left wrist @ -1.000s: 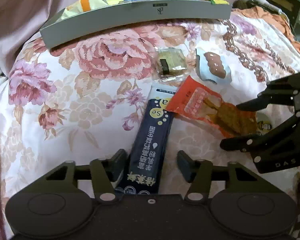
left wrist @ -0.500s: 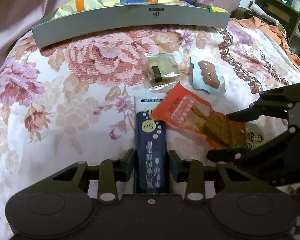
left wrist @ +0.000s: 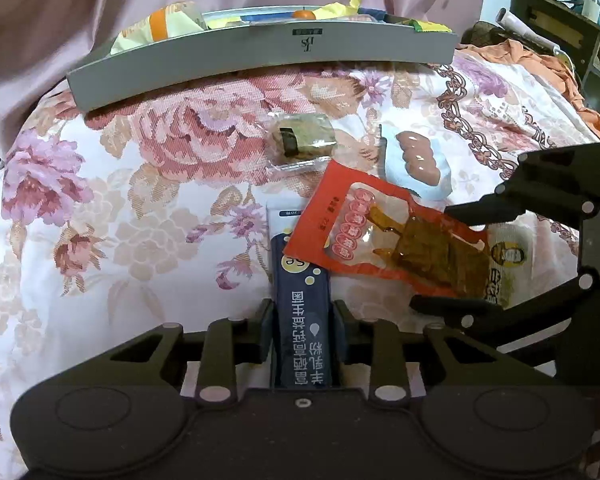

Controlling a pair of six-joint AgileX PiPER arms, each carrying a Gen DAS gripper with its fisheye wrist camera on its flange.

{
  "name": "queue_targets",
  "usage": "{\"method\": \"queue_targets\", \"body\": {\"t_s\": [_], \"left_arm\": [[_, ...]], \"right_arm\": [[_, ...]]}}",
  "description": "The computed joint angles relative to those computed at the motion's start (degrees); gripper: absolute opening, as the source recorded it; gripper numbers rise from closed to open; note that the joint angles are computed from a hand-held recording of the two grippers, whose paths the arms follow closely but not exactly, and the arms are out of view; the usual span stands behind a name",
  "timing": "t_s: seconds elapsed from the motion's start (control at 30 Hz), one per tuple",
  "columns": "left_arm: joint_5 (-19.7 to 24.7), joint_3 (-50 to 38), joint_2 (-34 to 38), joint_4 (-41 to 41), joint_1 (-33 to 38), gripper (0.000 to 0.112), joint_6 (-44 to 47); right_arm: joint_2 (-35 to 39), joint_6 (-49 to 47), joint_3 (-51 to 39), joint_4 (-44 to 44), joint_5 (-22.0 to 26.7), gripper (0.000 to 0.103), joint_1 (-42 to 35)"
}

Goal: Organize snacks
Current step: 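Lift the navy stick and red strip pack and carry both over the grey tray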

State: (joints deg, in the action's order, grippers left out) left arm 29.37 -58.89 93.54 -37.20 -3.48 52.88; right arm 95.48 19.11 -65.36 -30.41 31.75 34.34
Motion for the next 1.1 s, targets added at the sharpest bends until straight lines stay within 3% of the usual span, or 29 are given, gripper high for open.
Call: {"method": "queue_targets", "body": {"t_s": [0.33, 0.63, 1.1], "left_arm": [[-0.36, 0.36, -0.47, 0.95, -0.24, 0.031, -1.70], [0.11, 1.27, -2.10, -1.36, 0.75, 0.031, -1.33], [0.08, 3.65, -6.70, -4.61, 3.48, 0.031, -4.84]], "right_arm": [[0.25, 18.65, 4.10, -29.29, 3.30, 0.053, 6.27], [0.91, 25.68, 7.36, -43.36, 6.67, 0.053, 9.62], [-1.38, 36.65, 10.82, -56.89, 11.35, 0.053, 11.49]]}}
